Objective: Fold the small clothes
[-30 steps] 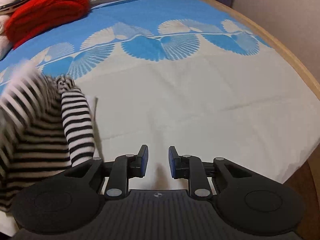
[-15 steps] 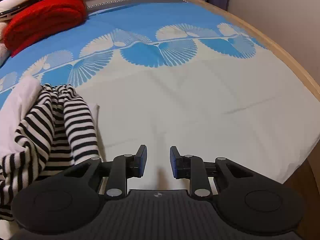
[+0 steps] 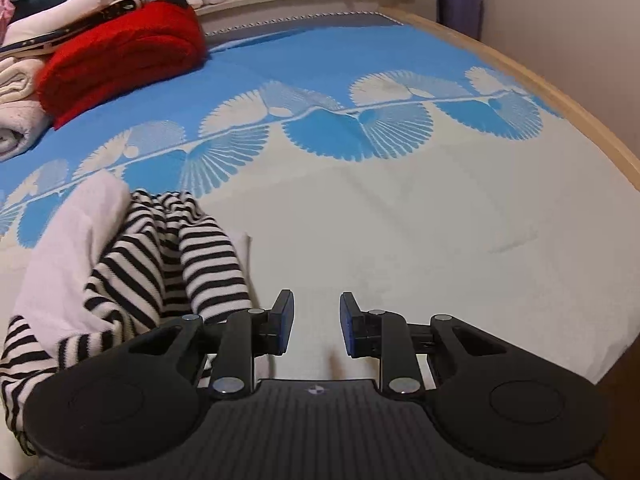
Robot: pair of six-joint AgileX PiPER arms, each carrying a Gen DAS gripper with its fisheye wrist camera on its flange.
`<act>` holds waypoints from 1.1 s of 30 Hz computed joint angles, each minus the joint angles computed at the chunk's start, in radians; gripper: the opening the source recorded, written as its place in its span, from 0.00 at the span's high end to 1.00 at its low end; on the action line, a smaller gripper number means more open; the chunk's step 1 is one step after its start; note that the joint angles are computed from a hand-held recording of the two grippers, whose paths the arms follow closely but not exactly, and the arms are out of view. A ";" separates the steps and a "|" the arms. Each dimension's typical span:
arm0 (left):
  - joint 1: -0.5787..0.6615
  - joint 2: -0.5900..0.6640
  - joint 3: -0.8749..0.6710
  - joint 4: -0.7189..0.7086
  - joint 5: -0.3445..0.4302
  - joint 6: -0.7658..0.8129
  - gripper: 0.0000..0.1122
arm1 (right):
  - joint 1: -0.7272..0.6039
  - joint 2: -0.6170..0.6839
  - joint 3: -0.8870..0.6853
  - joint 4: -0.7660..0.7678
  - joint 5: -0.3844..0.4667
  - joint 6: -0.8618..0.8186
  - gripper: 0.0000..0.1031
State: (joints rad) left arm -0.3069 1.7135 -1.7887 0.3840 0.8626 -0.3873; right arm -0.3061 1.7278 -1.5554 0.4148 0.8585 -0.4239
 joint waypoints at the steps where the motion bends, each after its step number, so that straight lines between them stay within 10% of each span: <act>1: 0.023 -0.029 0.065 -0.007 -0.049 -0.022 0.37 | 0.002 -0.002 0.000 0.010 -0.004 -0.004 0.75; 7: 0.188 -0.079 0.144 -0.173 -0.070 -0.036 0.50 | 0.005 0.003 -0.002 0.127 -0.022 -0.064 0.81; 11: 0.226 -0.005 0.043 -0.175 0.067 -0.017 0.50 | -0.012 0.090 -0.110 0.288 0.104 -0.079 0.79; 15: 0.226 0.017 0.023 -0.180 0.111 0.048 0.50 | 0.011 0.191 -0.238 0.357 0.253 -0.005 0.47; 24: 0.172 -0.002 0.104 -0.120 0.067 0.095 0.48 | 0.179 0.251 -0.329 0.216 0.360 0.063 0.35; 28: 0.160 -0.001 0.111 -0.105 0.071 0.095 0.48 | 0.236 0.114 -0.158 0.184 0.223 -0.176 0.80; 33: 0.135 -0.006 0.123 -0.100 0.053 0.082 0.48 | -0.026 0.061 -0.132 0.649 0.353 -0.277 0.94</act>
State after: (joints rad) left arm -0.1714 1.7075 -1.6654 0.2835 0.9152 -0.3056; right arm -0.3318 1.7889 -1.6874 1.0640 1.2116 -0.7009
